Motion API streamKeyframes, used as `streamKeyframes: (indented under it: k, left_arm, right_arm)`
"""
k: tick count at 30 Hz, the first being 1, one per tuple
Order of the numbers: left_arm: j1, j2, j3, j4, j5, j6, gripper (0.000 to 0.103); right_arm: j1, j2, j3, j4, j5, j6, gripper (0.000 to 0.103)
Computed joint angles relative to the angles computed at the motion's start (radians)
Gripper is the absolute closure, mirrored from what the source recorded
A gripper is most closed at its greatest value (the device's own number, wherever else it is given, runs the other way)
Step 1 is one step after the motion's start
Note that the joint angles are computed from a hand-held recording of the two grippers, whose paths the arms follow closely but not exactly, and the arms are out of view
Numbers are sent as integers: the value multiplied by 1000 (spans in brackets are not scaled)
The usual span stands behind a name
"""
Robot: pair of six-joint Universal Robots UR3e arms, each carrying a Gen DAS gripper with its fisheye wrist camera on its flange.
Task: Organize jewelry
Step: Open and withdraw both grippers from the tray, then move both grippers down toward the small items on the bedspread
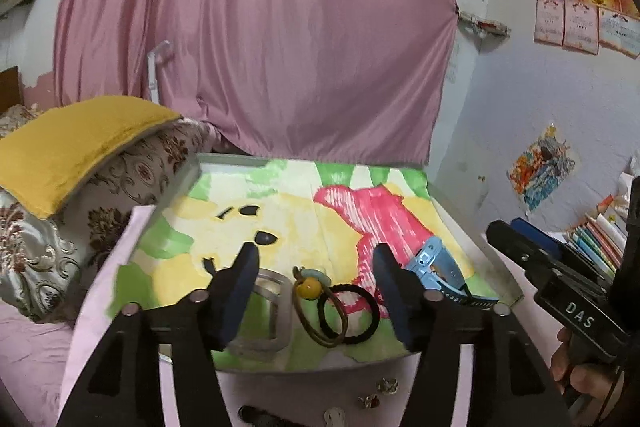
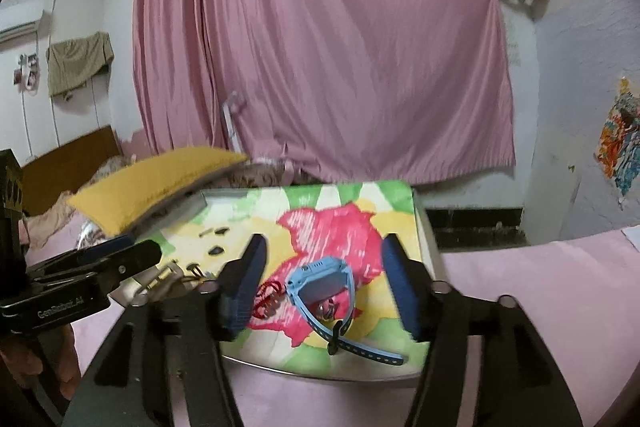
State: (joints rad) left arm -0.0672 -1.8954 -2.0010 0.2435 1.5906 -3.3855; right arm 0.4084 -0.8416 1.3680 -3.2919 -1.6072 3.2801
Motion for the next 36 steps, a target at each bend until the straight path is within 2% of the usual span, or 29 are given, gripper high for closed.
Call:
streamKeyframes:
  k: [1, 3, 5, 7, 12, 16, 18, 21, 27, 36]
  left_arm:
    - [-4, 17, -21, 16, 17, -2, 38]
    - [-10, 41, -62, 60, 45, -8, 23]
    - [-14, 65, -111, 118, 70, -18, 13]
    - [-14, 90, -165, 183, 94, -30, 3]
    - [11, 170, -303, 299, 86, -51, 1]
    - [-4, 222, -377, 320, 122, -21, 1]
    - [-8, 254, -408, 313, 131, -8, 1]
    - [9, 311, -461, 280, 114, 11, 1]
    - [67, 416, -526, 106, 22, 56, 1]
    - [80, 414, -489, -100, -3, 75, 1]
  right_arm:
    - [0, -8, 17, -22, 0, 0, 34]
    - [5, -23, 61, -85, -1, -2, 13]
    - [9, -40, 109, -146, 1, 2, 2]
    - [13, -53, 147, -194, 0, 2, 2]
    - [25, -80, 228, -276, -6, -10, 2]
    - [33, -121, 294, -289, 6, -31, 2]
    - [32, -147, 319, -246, 28, -50, 2]
    - [32, -182, 349, -176, 54, -79, 2]
    - [20, -217, 361, -11, 113, -136, 2]
    - [8, -190, 233, 307, 144, -193, 2]
